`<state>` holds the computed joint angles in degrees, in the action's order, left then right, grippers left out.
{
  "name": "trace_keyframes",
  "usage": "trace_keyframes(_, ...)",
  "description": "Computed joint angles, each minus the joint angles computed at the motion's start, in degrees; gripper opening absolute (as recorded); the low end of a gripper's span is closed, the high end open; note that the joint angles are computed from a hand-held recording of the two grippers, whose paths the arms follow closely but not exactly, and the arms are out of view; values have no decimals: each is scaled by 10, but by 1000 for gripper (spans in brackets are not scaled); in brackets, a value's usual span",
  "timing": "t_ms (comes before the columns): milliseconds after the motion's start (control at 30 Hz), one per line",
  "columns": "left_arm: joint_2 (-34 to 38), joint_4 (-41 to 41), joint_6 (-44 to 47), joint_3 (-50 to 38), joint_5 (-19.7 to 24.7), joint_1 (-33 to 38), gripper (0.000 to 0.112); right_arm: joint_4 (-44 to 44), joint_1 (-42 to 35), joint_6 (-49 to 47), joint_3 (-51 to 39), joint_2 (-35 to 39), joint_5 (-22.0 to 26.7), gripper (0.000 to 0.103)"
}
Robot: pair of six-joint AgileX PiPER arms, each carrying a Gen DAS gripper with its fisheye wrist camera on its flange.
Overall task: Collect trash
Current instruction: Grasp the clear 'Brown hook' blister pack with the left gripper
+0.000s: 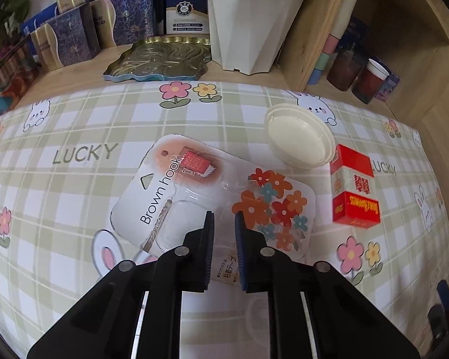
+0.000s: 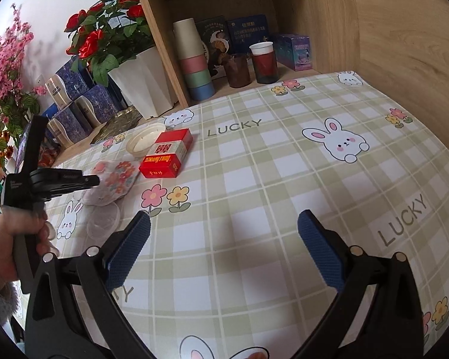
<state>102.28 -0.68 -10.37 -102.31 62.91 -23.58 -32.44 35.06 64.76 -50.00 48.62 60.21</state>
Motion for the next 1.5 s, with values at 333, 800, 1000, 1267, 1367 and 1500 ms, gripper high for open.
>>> trace_keyframes(333,-65,-22,325,87,6,91,14,-22,61,42,4,9,27,97)
trace_keyframes(800,-84,-78,178,55,48,183,86,-12,60,50,-13,40,5,97)
trace_keyframes(1000,-64,-5,-53,68,14,122,86,-13,72,56,-21,53,8,97)
trace_keyframes(1267,-82,132,-153,137,-40,80,66,1,42,10,-29,53,19,97)
trace_keyframes(1367,-105,74,-58,158,-70,107,26,26,11,-13,-28,56,7,97)
trace_keyframes(1500,-117,-18,50,165,-49,169,11,42,-9,-36,-34,66,-17,97)
